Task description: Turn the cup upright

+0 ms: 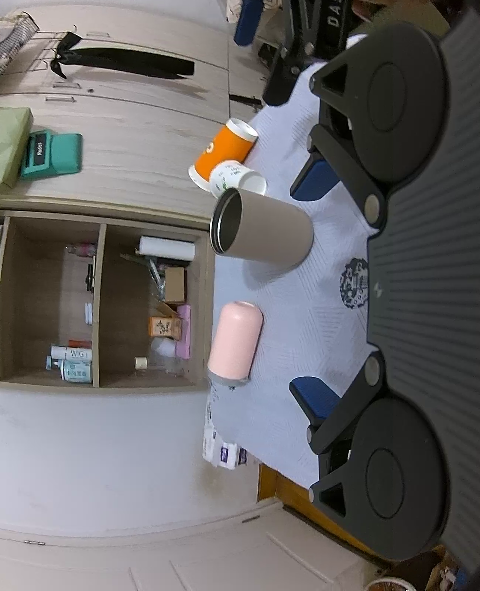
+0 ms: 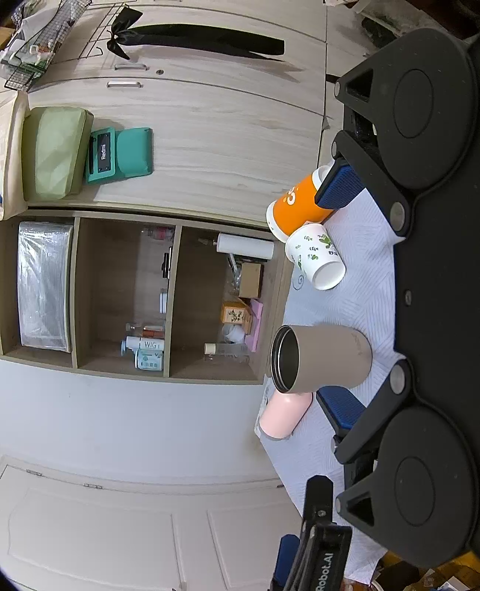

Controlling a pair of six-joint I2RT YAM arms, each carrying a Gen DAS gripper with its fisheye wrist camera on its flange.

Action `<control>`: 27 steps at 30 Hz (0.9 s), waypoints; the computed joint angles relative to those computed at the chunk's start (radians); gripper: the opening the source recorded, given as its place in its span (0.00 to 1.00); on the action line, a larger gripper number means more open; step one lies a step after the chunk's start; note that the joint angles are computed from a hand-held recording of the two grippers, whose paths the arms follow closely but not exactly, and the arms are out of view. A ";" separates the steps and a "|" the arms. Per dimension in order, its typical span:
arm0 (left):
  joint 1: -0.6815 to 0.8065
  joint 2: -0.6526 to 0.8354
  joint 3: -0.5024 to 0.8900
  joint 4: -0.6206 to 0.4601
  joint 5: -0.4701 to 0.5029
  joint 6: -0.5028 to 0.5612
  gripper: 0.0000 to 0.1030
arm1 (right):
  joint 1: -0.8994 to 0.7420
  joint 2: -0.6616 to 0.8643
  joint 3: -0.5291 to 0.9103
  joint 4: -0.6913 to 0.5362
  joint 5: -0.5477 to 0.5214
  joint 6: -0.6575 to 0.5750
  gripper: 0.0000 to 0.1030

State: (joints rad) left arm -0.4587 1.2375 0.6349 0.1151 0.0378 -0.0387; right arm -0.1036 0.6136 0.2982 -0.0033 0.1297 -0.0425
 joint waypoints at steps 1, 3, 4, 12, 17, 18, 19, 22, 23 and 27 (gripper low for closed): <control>-0.001 0.004 0.006 -0.008 -0.001 0.002 1.00 | 0.000 -0.002 0.001 -0.005 0.002 0.000 1.00; 0.005 0.010 0.016 -0.027 0.006 0.001 1.00 | 0.001 -0.008 0.001 -0.012 0.007 0.002 1.00; 0.006 0.013 0.021 -0.036 0.004 -0.001 1.00 | 0.003 -0.010 0.001 -0.014 0.010 0.003 1.00; -0.007 0.020 0.023 -0.033 -0.044 0.000 1.00 | 0.010 -0.018 0.006 -0.031 0.024 0.007 1.00; -0.004 0.027 0.023 -0.023 -0.049 -0.015 1.00 | 0.031 -0.006 0.011 -0.034 0.069 0.005 1.00; -0.004 0.028 0.021 -0.020 -0.049 -0.019 1.00 | 0.033 -0.004 0.010 -0.031 0.076 0.002 1.00; -0.005 0.027 0.018 -0.014 -0.051 -0.024 1.00 | 0.034 -0.003 0.009 -0.029 0.079 0.001 1.00; 0.003 0.018 0.000 0.012 -0.033 -0.027 1.00 | 0.030 -0.005 0.008 -0.031 0.076 0.005 1.00; 0.003 0.016 -0.006 0.022 -0.034 -0.025 1.00 | 0.029 -0.006 0.008 -0.031 0.077 0.005 1.00; -0.015 0.009 -0.016 0.042 -0.076 -0.011 1.00 | 0.025 -0.008 0.008 -0.032 0.076 0.005 1.00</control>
